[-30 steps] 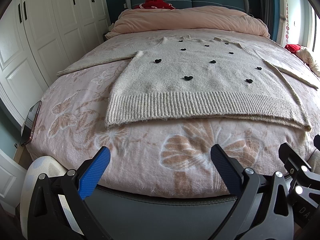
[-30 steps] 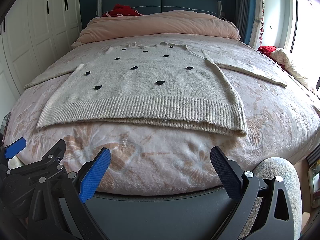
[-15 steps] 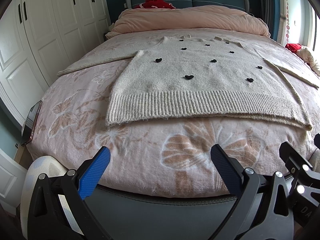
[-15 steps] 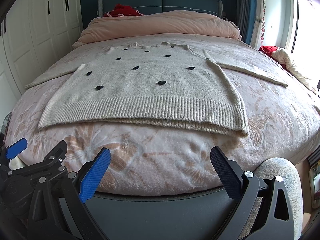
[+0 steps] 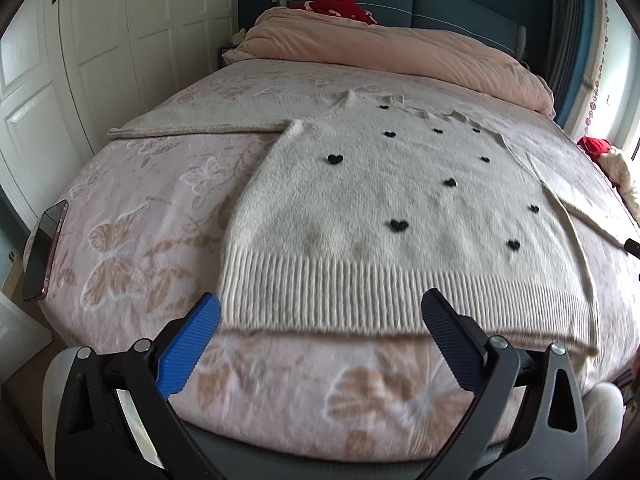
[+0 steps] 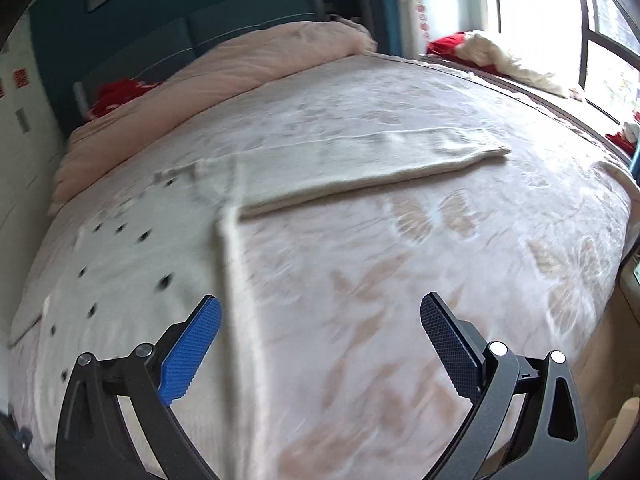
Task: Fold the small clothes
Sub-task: 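Grasp the sweater sleeve cuff with the right tool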
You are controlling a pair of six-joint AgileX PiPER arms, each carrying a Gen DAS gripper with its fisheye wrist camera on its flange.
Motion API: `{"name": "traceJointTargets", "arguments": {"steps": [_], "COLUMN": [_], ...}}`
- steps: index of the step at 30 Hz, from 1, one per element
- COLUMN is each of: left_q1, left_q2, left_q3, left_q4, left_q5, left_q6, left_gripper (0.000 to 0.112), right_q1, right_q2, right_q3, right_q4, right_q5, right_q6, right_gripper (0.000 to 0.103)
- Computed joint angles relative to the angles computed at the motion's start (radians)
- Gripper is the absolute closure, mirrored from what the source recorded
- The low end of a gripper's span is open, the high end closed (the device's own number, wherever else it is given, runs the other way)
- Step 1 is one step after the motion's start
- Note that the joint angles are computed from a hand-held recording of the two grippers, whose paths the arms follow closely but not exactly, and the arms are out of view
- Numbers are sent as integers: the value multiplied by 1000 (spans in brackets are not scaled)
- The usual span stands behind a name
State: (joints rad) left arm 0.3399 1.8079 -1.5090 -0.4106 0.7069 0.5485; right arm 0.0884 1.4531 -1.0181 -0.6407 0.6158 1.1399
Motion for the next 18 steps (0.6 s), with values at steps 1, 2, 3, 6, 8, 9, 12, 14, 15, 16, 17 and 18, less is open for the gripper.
{"name": "traceJointTargets", "arguments": {"steps": [1, 2, 3, 6, 8, 9, 12, 14, 15, 16, 17, 18], "left_q1": [-13, -28, -45, -92, -118, -133, -161, -172, -178, -183, -188, -192], "left_q2": [15, 30, 46, 91, 131, 151, 199, 228, 238, 245, 254, 264], "left_q3": [-25, -49, -75, -141, -198, -226, -289, -328, -340, -349, -359, -370], "left_q4": [16, 40, 68, 143, 180, 202, 237, 240, 244, 251, 256, 260], "left_q5": [3, 5, 7, 13, 37, 51, 79, 99, 104, 106, 106, 108], "left_q6": [-26, -54, -88, -172, -219, -247, -292, -299, -300, -302, -300, -300], "left_gripper": [14, 14, 14, 14, 14, 14, 14, 14, 14, 14, 14, 14], "right_q1": [-98, -183, -245, -406, -478, -518, -592, -621, -624, -632, -642, -655], "right_q2": [50, 102, 151, 325, 420, 472, 583, 611, 617, 618, 632, 659], "right_q3": [-54, -110, -166, -365, -468, -520, -623, -627, -629, -628, -652, -702], "right_q4": [48, 89, 140, 306, 387, 447, 583, 626, 615, 626, 677, 759], "right_q5": [-13, -28, -36, -22, -16, -11, -1, -40, -63, -87, -90, -55], "right_q6": [-88, -160, -228, -411, -461, -486, -527, -509, -485, -489, -527, -585], "right_gripper": [5, 5, 5, 5, 5, 5, 7, 15, 22, 44, 63, 90]}}
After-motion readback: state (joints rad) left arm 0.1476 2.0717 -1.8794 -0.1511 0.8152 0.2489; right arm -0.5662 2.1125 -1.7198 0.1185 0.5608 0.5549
